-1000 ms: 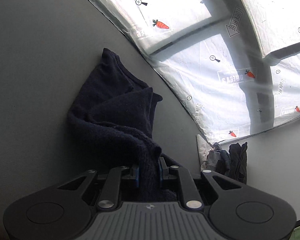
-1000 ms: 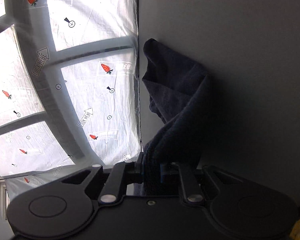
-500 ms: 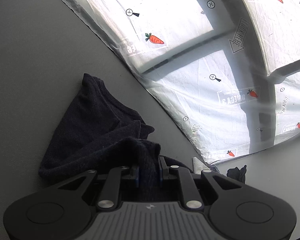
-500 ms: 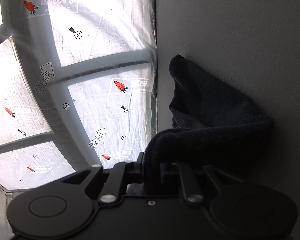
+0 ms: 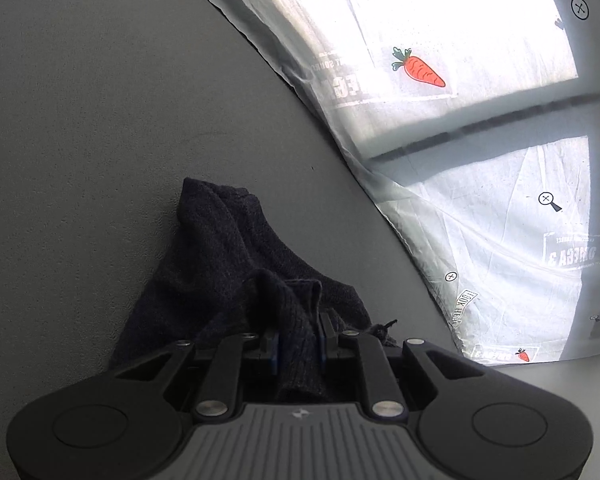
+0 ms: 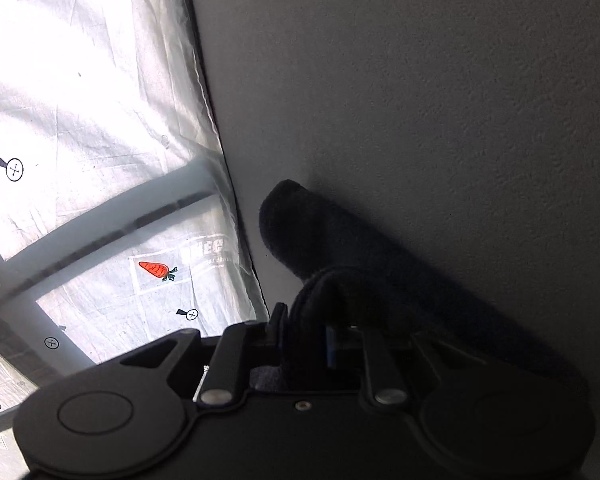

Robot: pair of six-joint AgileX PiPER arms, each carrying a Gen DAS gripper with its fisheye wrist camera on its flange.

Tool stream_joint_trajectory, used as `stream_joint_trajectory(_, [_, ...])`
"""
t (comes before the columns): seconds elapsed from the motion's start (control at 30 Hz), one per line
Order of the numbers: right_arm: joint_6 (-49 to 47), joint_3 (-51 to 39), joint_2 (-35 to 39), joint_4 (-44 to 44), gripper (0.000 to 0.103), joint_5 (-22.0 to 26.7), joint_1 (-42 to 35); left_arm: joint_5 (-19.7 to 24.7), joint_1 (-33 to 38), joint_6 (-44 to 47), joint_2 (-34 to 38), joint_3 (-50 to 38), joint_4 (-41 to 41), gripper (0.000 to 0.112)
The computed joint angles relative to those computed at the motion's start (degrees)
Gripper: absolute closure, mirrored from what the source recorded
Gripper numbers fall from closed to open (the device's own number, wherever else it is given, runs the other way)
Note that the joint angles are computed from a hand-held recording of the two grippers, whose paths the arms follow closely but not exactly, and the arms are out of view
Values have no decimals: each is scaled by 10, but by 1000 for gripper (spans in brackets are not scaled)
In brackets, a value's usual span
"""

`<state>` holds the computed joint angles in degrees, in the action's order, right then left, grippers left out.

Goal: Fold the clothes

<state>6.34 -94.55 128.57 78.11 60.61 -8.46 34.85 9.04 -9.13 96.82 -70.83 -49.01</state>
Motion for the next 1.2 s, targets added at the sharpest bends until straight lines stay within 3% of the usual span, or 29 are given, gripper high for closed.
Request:
stream_joint_trajectory(0.1, [16,-28,16,-15,83,3,5,21,22,39,19,-9,-46,89])
stream_joint_trajectory(0.17, [20,-41,20,-21,76,10,4,18,27,58,12,-9,-47,83])
stream_joint_trajectory(0.23, [19,-46,19,-20,69,11,3,-4,18,37,-3,-13,4,71])
stream_joint_trajectory(0.3, [10,-42,10,-14,58,5,2,-36,9,-4,-24,-11,71,49])
stream_joint_trajectory(0.37, [-13,-30,-8,-3,40,-8,2,-56,9,-36,-44,-9,116,44])
stream_joint_trajectory(0.57, [-56,-58,-48,-72,16,-13,-3,-23,-12,-128,-79,-28,286,29])
stream_joint_trajectory(0.8, [-137,-84,-107,-284,9,-21,46,40,-95,-160,-69,-41,438,27])
stream_joint_trajectory(0.97, [-233,-43,-160,-468,9,-114,127,52,-120,-178,-50,-39,484,27])
stream_joint_trajectory(1.07, [-291,-23,-170,-509,9,-134,144,61,-127,-170,-34,-47,504,25])
stream_joint_trajectory(1.2, [-293,-61,-131,-489,8,-115,145,69,-122,-156,-8,-57,510,23])
